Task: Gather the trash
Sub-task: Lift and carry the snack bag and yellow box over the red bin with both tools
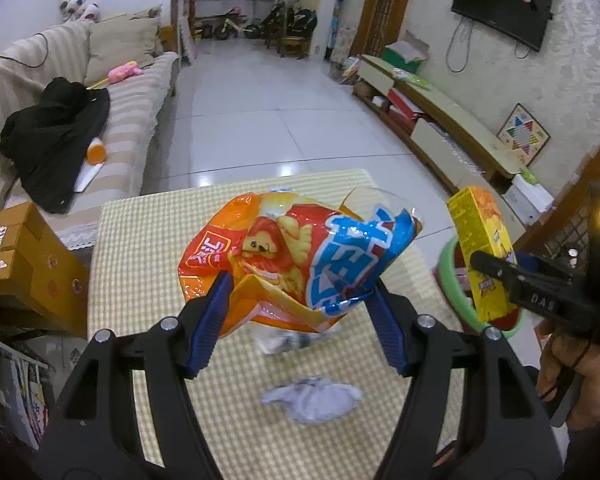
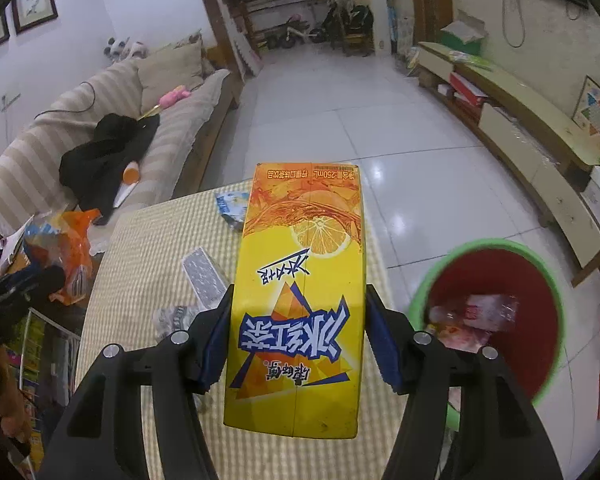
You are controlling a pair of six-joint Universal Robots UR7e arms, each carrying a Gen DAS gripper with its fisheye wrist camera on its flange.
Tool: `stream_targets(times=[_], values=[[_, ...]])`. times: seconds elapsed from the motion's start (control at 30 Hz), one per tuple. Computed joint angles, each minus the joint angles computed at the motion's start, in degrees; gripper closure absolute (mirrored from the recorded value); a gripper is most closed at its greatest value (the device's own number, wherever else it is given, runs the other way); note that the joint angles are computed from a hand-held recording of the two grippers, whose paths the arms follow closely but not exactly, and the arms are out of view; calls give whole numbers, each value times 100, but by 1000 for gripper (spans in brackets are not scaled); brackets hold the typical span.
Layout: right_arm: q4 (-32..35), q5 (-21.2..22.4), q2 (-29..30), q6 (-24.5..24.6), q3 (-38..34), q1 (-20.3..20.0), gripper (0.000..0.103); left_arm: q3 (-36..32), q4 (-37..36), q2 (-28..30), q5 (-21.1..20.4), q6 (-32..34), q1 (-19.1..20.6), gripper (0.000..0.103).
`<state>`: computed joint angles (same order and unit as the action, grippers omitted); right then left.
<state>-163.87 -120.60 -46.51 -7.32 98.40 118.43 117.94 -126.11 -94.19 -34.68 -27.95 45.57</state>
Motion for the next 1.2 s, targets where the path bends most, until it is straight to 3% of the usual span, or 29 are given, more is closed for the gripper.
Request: stream_targets(times=[0.27,0.57,1.2], values=[[-219,-137,-640,65,584,-102,45,-70,-227,386,-205,86,-271,39],[-418,-168,-1194,58,921,-354,45,-330,-831,1090,-601,479,-323,39],[-482,-102,-1938,12,1215,-1257,45,-1352,-1744,2914,-2089,1152,-105,39]])
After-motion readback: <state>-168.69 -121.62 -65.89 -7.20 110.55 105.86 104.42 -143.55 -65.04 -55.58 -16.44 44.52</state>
